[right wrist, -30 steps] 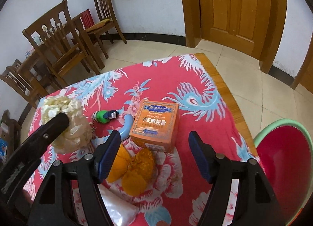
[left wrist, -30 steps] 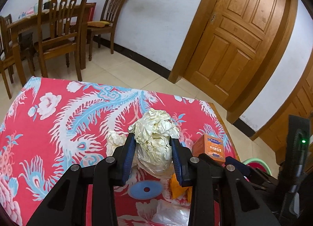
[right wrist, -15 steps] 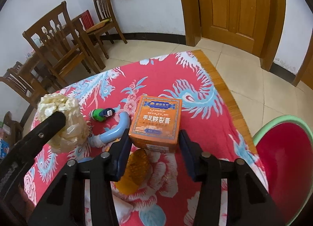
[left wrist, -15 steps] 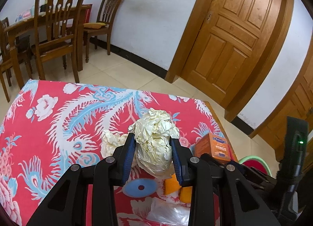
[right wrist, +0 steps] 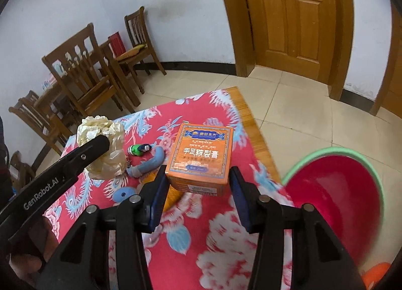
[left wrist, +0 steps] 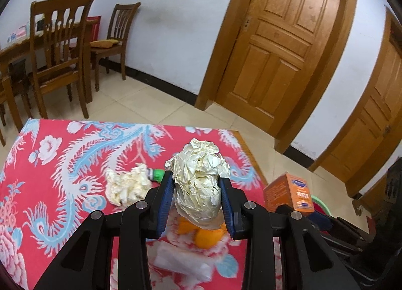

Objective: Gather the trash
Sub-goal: 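Release the orange box into the bin with the right tool while the left tool drops the paper ball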

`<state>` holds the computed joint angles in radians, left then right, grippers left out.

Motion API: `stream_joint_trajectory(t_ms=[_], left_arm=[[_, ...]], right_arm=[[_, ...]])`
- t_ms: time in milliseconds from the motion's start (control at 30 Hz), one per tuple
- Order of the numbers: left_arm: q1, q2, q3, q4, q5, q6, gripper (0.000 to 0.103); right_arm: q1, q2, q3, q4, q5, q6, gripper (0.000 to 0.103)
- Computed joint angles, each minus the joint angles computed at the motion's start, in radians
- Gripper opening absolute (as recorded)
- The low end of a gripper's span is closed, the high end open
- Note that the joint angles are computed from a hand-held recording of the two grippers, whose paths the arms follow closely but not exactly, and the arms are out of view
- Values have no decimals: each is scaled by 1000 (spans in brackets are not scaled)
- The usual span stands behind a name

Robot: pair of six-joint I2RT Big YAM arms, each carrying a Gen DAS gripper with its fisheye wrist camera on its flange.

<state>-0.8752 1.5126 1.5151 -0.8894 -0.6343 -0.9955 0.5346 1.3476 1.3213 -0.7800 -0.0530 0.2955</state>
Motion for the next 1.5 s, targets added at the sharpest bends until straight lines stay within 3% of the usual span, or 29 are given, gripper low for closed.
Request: stream_joint_trajectory(t_ms=[667, 1200, 1500], left_arm=[[-117, 149, 199, -36, 59, 34, 37], [-140, 296, 355, -91, 144, 73, 37], [-147, 396, 445, -101, 238, 124, 37]], right_arm=[[-230, -211, -186, -41, -59, 38, 51], [-404, -249, -284, -35, -126, 51, 51], [-474, -281, -305, -22, -155, 88, 51]])
